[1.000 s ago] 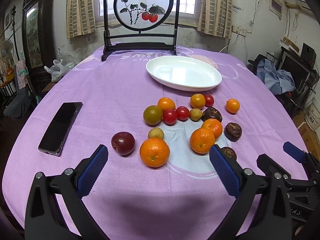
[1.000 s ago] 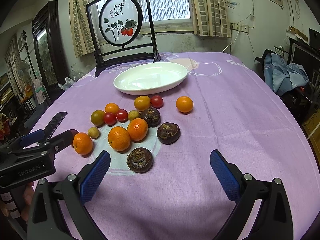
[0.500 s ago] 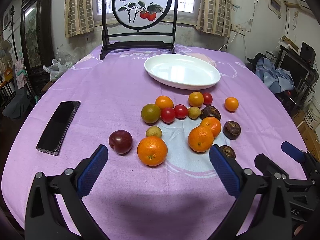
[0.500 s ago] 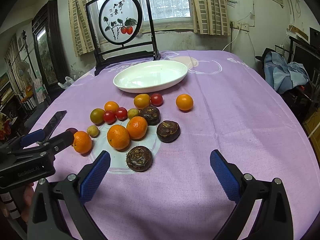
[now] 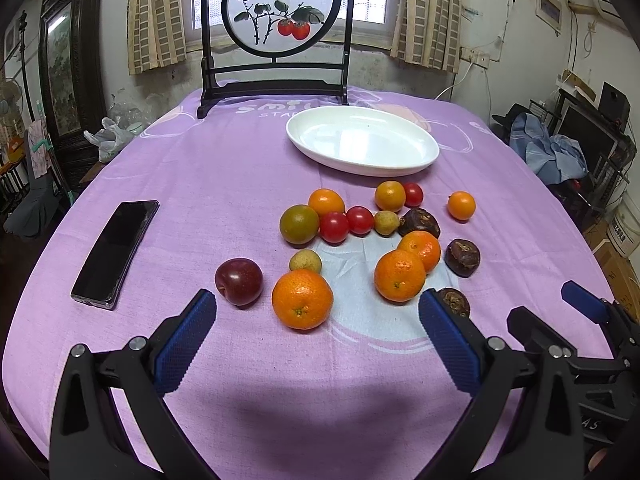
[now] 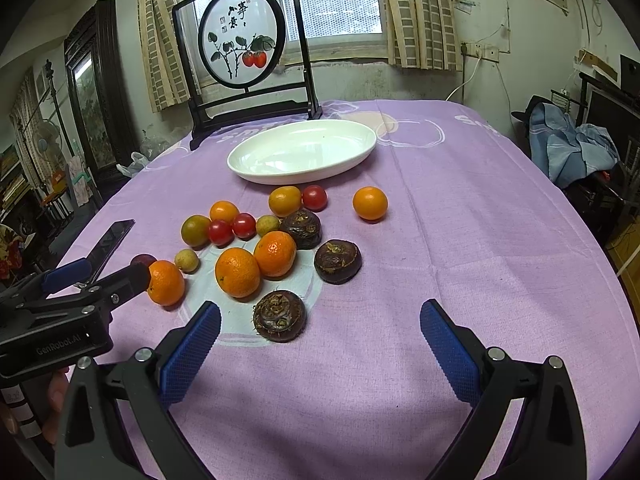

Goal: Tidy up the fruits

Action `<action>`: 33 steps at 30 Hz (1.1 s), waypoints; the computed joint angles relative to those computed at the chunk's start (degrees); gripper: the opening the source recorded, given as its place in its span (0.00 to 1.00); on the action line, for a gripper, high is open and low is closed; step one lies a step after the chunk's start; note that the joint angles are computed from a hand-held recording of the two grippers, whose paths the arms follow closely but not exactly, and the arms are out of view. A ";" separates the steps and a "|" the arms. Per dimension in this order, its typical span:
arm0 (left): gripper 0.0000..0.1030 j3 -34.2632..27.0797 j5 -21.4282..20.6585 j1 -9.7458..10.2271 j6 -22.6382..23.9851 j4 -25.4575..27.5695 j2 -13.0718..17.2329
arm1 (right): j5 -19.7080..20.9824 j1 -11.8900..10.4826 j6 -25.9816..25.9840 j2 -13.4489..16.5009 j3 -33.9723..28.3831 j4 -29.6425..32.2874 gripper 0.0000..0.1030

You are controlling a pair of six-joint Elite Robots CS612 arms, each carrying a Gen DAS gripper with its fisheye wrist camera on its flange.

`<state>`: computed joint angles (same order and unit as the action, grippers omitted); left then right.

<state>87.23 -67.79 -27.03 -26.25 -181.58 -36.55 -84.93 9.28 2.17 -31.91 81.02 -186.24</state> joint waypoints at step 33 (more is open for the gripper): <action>0.96 0.01 -6.34 2.29 1.44 4.19 0.97 | 2.29 0.35 -8.92 1.01 -3.16 13.49 0.97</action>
